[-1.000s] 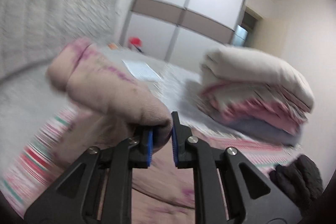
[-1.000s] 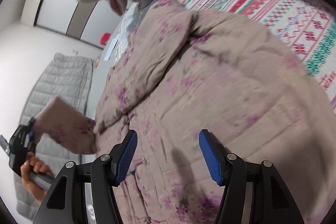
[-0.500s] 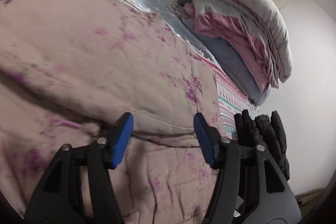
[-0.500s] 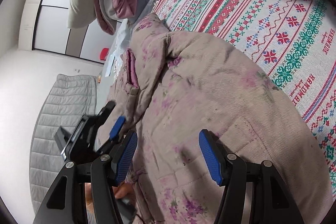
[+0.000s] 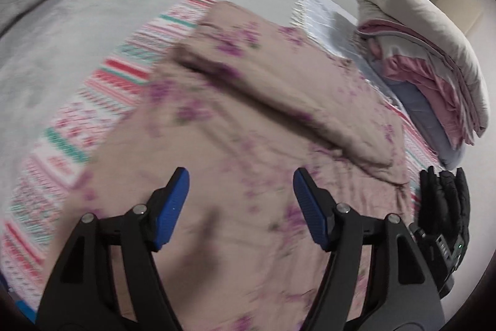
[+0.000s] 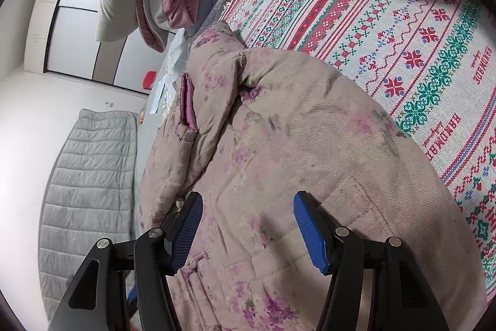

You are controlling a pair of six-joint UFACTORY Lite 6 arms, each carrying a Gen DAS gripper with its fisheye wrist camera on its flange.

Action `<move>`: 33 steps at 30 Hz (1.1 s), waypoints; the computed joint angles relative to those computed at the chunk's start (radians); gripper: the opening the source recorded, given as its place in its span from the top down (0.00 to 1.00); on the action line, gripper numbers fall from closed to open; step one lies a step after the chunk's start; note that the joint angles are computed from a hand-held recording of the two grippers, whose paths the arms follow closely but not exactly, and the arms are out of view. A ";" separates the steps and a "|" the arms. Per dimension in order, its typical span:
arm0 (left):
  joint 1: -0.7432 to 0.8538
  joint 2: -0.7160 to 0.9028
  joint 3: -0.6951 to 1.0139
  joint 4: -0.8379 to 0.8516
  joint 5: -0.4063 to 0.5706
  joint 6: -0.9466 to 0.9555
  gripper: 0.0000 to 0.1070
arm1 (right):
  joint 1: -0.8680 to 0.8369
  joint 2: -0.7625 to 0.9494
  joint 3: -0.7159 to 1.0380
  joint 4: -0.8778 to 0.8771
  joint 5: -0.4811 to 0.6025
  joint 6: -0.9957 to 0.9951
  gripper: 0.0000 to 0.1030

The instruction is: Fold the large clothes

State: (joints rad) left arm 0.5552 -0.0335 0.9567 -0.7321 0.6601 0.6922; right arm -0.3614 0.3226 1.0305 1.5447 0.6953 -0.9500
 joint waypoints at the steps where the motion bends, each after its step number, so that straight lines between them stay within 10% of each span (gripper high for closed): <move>1: 0.054 -0.018 -0.019 -0.003 0.017 0.042 0.34 | 0.006 0.000 0.002 -0.004 -0.008 0.001 0.40; 12: 0.645 0.149 -0.049 0.024 0.120 0.569 0.33 | 0.002 -0.223 -0.136 -0.217 -0.046 -0.021 0.40; 21: 0.787 0.264 -0.053 0.000 0.170 0.756 0.33 | -0.537 -0.687 -0.563 -0.504 0.131 -0.241 0.40; 33: 0.866 0.288 -0.073 -0.018 0.304 0.887 0.33 | -0.915 -0.603 -0.694 -0.563 0.353 -0.632 0.40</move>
